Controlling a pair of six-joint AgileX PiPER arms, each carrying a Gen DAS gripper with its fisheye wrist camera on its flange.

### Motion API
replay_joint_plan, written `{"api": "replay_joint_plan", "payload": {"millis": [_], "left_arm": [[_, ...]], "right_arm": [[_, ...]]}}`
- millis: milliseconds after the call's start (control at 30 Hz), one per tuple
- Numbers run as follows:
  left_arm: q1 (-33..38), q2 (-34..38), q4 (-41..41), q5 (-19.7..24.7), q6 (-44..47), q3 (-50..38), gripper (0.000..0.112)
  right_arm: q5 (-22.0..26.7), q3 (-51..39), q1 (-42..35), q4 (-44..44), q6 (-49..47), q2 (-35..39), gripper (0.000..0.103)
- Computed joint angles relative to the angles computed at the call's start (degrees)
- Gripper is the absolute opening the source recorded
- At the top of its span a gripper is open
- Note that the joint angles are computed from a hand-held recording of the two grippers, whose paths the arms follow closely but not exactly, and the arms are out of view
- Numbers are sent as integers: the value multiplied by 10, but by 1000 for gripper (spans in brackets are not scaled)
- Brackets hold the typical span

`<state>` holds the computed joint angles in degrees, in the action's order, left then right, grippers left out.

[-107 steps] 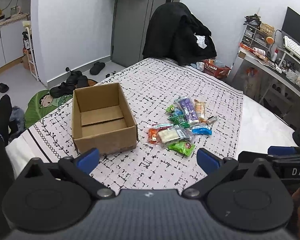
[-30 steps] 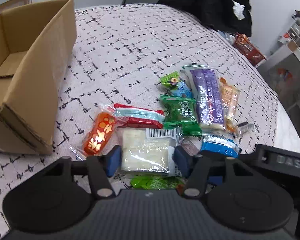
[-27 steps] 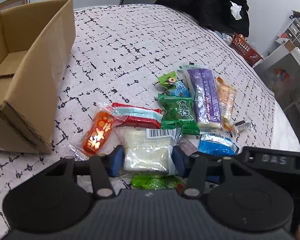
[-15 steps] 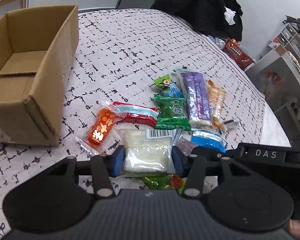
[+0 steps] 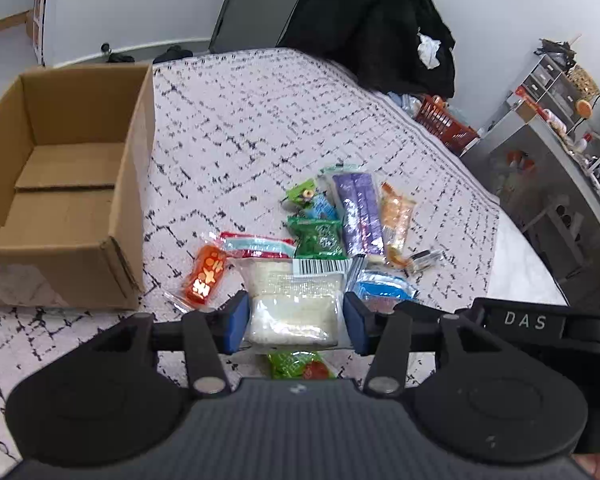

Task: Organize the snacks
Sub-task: 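Carry white bread pack with left tool and purple snack with right tool into the box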

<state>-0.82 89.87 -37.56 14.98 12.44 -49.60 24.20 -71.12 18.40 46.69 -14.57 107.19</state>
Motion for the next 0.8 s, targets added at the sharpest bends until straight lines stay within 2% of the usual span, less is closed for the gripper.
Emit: {"api": "replay_joint_plan", "payload": {"millis": [300,567,800], "left_arm": [[28,-61,-61,24,83,12,49],[69,-109,-149,39,181,30,49],[121,-143,-202,63,254,45,49]], "right_arm": [[-27,1,42,-128,131,-57,14],[-47,-4,92,-295,300,-92,14],[-46,-27,144,-420,435,-101,14]]}}
